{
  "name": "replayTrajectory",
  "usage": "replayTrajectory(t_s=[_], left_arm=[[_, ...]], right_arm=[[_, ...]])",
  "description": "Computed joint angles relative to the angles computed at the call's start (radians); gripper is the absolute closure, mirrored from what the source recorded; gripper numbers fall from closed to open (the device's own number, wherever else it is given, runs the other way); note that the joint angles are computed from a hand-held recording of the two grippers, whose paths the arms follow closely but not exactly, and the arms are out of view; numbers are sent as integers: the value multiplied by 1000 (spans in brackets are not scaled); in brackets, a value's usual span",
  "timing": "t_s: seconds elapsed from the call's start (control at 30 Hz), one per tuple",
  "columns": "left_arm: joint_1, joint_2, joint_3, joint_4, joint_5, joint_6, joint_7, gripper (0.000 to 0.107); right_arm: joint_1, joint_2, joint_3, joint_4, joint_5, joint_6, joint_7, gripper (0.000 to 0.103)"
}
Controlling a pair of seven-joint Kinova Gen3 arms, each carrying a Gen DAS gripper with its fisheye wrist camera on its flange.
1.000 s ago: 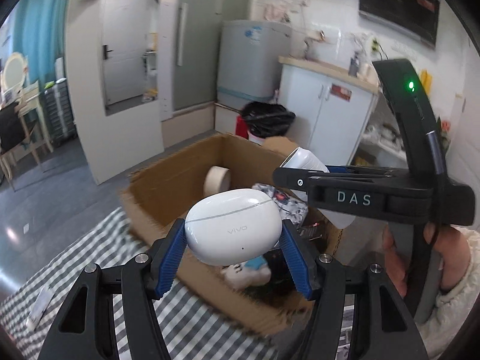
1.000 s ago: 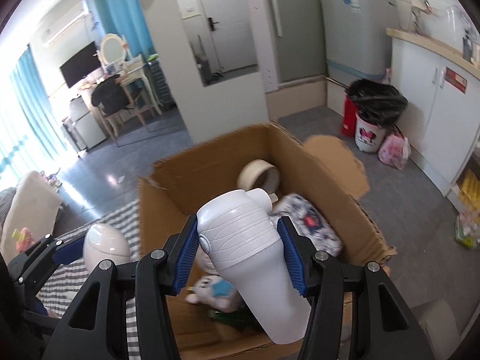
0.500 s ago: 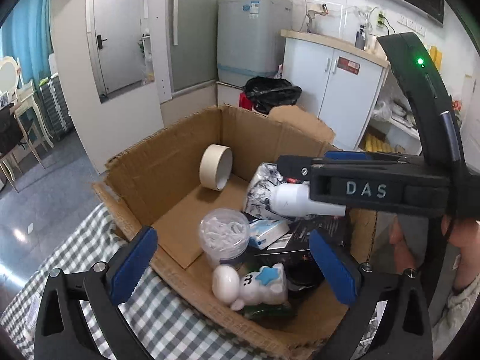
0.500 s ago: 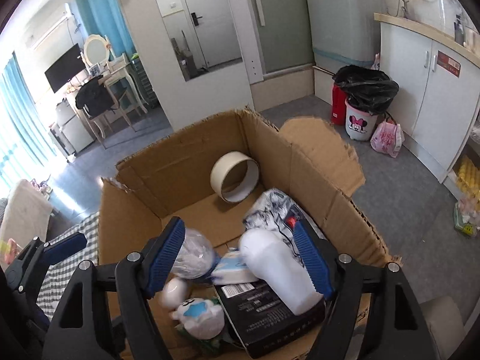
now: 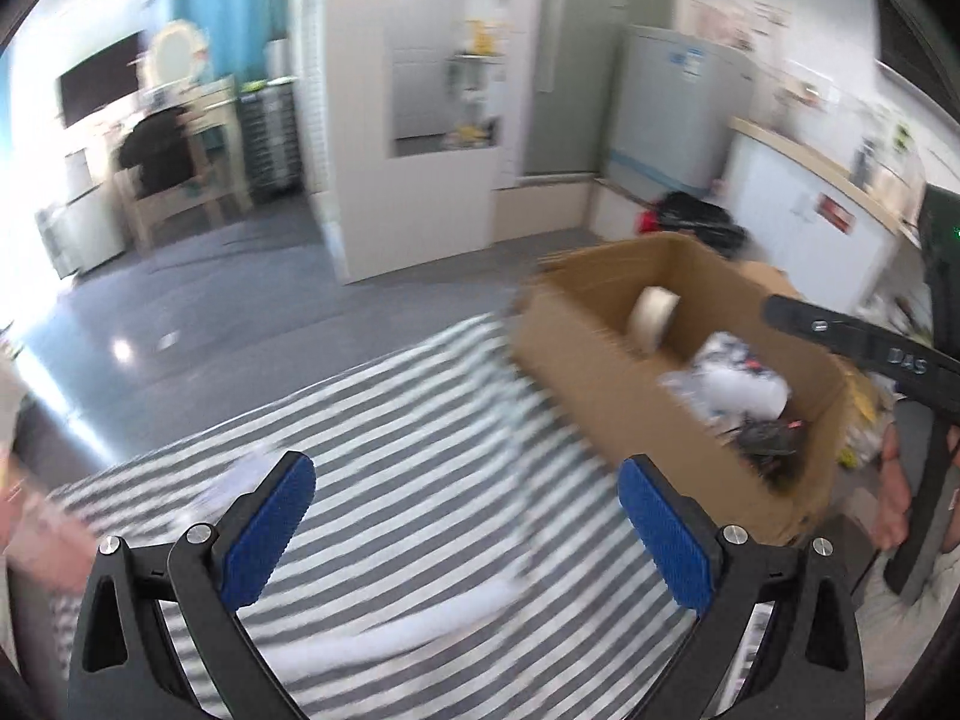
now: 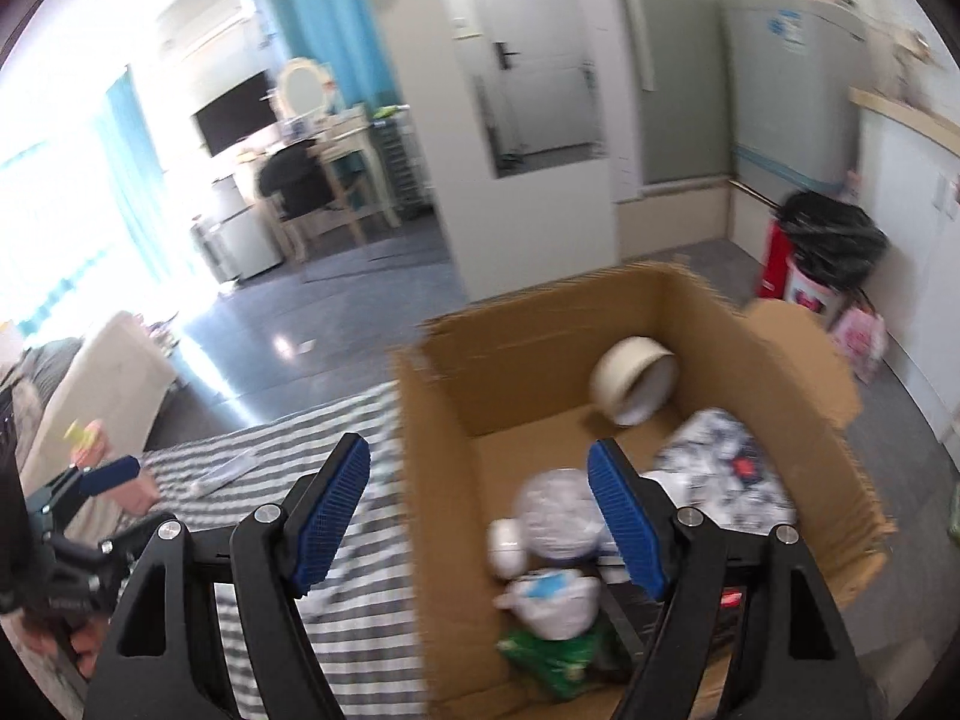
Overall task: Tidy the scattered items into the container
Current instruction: 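Move both tools back over the table toward the white foam tube, then grasp the white foam tube near one end with the right tool while the left tool grasps its middle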
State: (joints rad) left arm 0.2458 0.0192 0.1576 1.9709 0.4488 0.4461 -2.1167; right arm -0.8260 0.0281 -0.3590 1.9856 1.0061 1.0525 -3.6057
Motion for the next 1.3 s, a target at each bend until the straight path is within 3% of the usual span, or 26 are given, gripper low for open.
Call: replayTrajectory(t_s=[0.17,0.33,0.4,0.47,0.53,0.7,0.83,0.9,1.03,1.13,1.23,1.3], left_arm=[[-94,-89,-98,105,106,58,-203,4],[25,-109,-318,207,196,76,-407,4],[63,-103,-366,249,234,48,-488,4],[34,-89,-342,274,271,21,-569,4],[-54,-59,-261,284,313,13,-651,4],[-271,48,-109,250,393,81,-854,4],[-266,137,-127,213,385,68,-892,4],[-306,177,-100,185,386,89,-894,4],[-332,238,-63,141,339,88,-836,4],[-351,261,-27,130,318,72,-817,4],[-373,267,1,125,308,72,-810,4],[-391,260,13,132,317,77,-833,14]], right_arm=[[-42,80,7,-76,42,-43,52,28],[-91,159,48,-147,45,-110,94,28],[-136,180,115,-169,24,-163,133,28],[-168,202,172,-197,-17,-208,196,28],[-140,228,155,-231,-70,-230,278,28],[33,330,-67,-292,-112,-229,481,28],[129,444,-206,-350,-125,-168,644,28],[140,459,-178,-355,-190,-221,725,28],[47,485,3,-378,-310,-277,856,28],[27,500,78,-386,-410,-343,978,28],[6,534,109,-422,-475,-329,1077,30],[-35,554,135,-450,-463,-287,1103,32]])
